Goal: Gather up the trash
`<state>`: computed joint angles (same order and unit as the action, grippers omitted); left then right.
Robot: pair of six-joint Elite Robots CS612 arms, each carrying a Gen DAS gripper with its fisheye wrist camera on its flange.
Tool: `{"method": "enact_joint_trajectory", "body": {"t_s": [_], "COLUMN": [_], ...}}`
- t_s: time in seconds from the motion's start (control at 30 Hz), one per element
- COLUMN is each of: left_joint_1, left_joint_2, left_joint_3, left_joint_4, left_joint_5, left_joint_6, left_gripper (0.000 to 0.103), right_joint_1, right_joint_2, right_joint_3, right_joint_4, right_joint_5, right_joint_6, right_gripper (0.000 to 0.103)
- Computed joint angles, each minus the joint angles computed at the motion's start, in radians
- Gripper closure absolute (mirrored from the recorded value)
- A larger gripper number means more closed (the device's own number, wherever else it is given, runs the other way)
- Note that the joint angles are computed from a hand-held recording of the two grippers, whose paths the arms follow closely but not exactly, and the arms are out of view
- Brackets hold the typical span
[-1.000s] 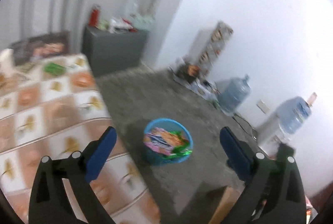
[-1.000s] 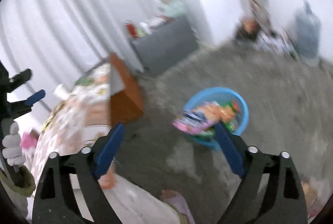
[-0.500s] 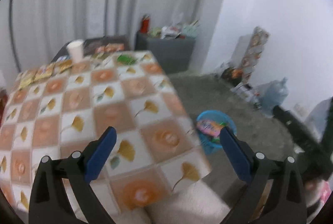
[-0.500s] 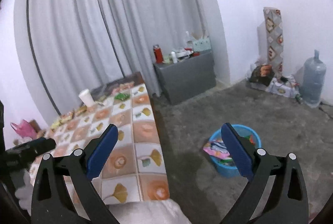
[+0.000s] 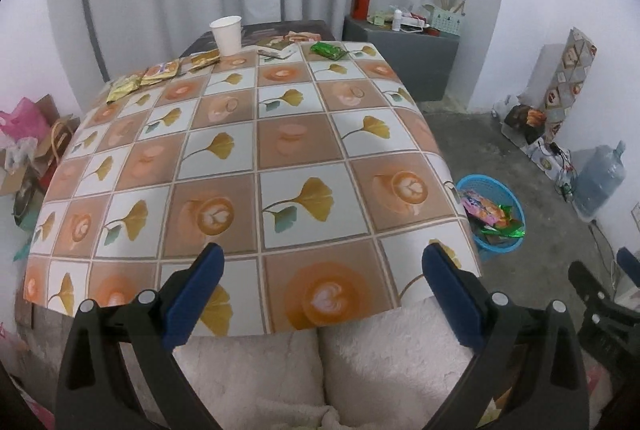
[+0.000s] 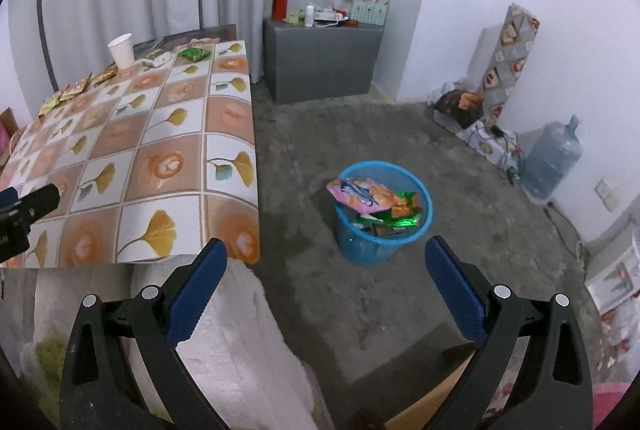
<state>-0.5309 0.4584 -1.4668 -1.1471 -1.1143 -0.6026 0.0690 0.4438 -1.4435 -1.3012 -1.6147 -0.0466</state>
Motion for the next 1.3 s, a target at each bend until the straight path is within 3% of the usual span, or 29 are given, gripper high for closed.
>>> {"method": "enact_joint_trajectory", "body": {"t_s": [0.5,1.3], "left_joint_1": [-0.029,-0.033], "left_joint_2": [-0.004,-0.009], "left_joint_3": [-0.015,-0.003], "left_joint_4": [0.034,0.034], "left_joint_5": [0.060,0.041], "left_joint_6": [0.015,0.040], "left_gripper": [0.006,0.006], "right_joint_1": [0.007,0.000], "right_joint_2": [0.004,0.006], "right_joint_3": [-0.017,-0.022], "right_joint_4": [-0.011,-0.015], "right_joint_5": [-0.015,-0.002], "right_joint_6": [0.026,0.028], "right_gripper": [0.008,0.008]}}
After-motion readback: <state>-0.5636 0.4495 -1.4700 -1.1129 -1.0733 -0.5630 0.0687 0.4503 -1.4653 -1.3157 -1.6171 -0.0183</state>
